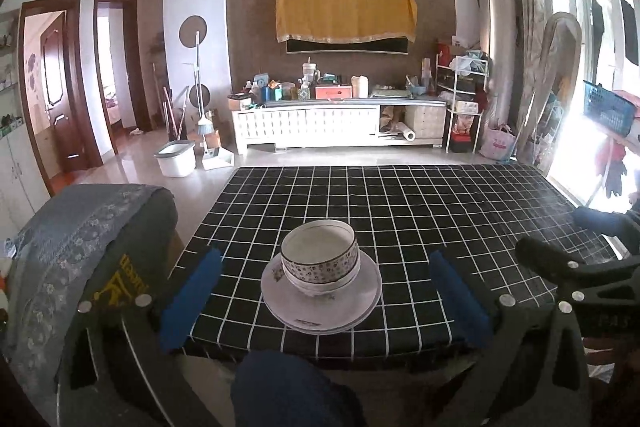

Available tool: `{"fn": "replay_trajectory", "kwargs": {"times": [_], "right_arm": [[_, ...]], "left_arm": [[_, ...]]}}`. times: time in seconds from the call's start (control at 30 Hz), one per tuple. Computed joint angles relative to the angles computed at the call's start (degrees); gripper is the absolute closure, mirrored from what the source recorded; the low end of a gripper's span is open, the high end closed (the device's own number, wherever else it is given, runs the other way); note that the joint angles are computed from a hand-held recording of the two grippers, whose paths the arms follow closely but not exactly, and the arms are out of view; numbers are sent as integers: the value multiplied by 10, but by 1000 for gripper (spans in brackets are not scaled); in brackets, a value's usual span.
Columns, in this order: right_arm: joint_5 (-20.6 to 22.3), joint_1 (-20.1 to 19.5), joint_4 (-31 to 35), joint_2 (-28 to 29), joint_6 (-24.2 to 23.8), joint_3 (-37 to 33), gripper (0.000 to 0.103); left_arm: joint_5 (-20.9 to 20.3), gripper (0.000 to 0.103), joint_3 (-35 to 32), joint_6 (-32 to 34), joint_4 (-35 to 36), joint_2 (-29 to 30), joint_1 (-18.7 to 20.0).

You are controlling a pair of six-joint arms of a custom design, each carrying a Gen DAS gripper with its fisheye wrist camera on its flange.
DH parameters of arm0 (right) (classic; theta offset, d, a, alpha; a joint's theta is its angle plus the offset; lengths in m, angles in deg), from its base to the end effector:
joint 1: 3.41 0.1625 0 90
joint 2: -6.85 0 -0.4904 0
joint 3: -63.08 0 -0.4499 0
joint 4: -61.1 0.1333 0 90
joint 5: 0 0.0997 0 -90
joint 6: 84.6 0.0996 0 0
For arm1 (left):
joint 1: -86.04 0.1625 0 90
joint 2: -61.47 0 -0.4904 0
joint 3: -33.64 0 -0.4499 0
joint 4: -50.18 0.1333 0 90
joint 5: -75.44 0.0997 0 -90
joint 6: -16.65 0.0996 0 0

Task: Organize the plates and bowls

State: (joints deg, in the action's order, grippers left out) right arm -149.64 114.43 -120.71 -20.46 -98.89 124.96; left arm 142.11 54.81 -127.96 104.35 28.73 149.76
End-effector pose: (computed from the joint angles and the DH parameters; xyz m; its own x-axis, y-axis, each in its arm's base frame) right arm 0.4633 -0.7759 0.1888 -0.6991 0.2749 0.6600 -0.4388 0.5638 -0.6997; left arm -0.2228 -0.8414 0.3827 -0.6029 0.4698 -0.6448 0.7959 0.4107 -0.4448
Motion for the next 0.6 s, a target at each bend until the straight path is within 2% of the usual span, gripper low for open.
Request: {"fn": "replay_trajectory", "kwargs": {"times": [0.6], "right_arm": [[16,-2,-10,-8,3,19,0]], "left_arm": [[-3,0,17,-4,7,-7,-4]]}}
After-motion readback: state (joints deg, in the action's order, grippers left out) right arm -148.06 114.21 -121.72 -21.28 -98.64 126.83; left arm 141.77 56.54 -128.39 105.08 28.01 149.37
